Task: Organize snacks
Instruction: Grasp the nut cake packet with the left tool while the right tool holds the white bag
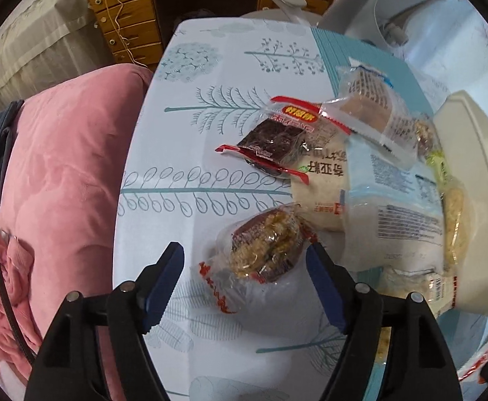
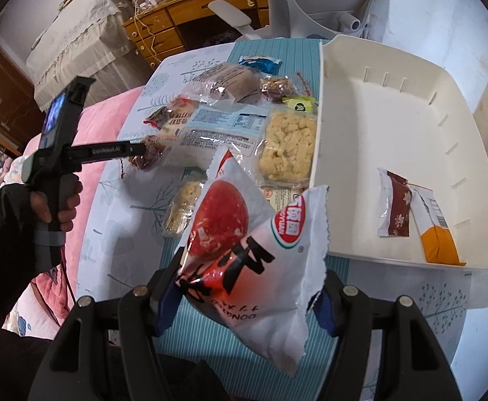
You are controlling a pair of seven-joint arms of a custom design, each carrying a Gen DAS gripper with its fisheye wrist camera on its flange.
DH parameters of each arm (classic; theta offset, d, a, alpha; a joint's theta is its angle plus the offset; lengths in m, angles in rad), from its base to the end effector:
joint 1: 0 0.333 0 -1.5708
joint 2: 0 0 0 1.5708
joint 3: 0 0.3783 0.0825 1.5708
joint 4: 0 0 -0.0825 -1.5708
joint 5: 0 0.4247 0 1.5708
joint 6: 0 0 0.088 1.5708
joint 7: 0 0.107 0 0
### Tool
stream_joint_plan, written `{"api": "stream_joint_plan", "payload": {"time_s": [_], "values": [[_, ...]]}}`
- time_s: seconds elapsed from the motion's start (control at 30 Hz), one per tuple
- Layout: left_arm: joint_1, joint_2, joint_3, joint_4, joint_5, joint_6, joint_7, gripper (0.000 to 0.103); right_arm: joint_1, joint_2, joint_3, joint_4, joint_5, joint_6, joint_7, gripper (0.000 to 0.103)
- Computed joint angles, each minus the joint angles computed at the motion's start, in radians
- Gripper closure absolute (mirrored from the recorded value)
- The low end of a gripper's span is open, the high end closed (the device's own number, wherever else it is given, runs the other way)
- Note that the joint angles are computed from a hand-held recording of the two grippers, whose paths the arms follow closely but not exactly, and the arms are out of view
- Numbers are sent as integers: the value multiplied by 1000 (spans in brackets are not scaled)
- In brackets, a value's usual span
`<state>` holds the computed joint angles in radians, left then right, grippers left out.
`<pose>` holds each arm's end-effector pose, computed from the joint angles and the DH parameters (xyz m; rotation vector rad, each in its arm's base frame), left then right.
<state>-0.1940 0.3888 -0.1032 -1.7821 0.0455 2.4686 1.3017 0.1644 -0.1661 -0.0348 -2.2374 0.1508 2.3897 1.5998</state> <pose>0.7025 -0.2065 0.4049 -2.0547 2.1512 -0.3971 0.5435 0.0714 0.5143 -1.9966 1.9838 -0.1570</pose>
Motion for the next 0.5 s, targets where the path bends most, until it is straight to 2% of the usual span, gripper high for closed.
{"api": "stream_joint_plan", "payload": {"time_s": [0.2, 0.5], "values": [[5, 41, -8, 42, -10, -44, 39, 29, -8, 2, -2, 10, -5, -2, 28, 37], [26, 63, -25, 50, -90, -29, 113, 29, -5, -7, 3, 8, -10, 9, 64, 37]]}}
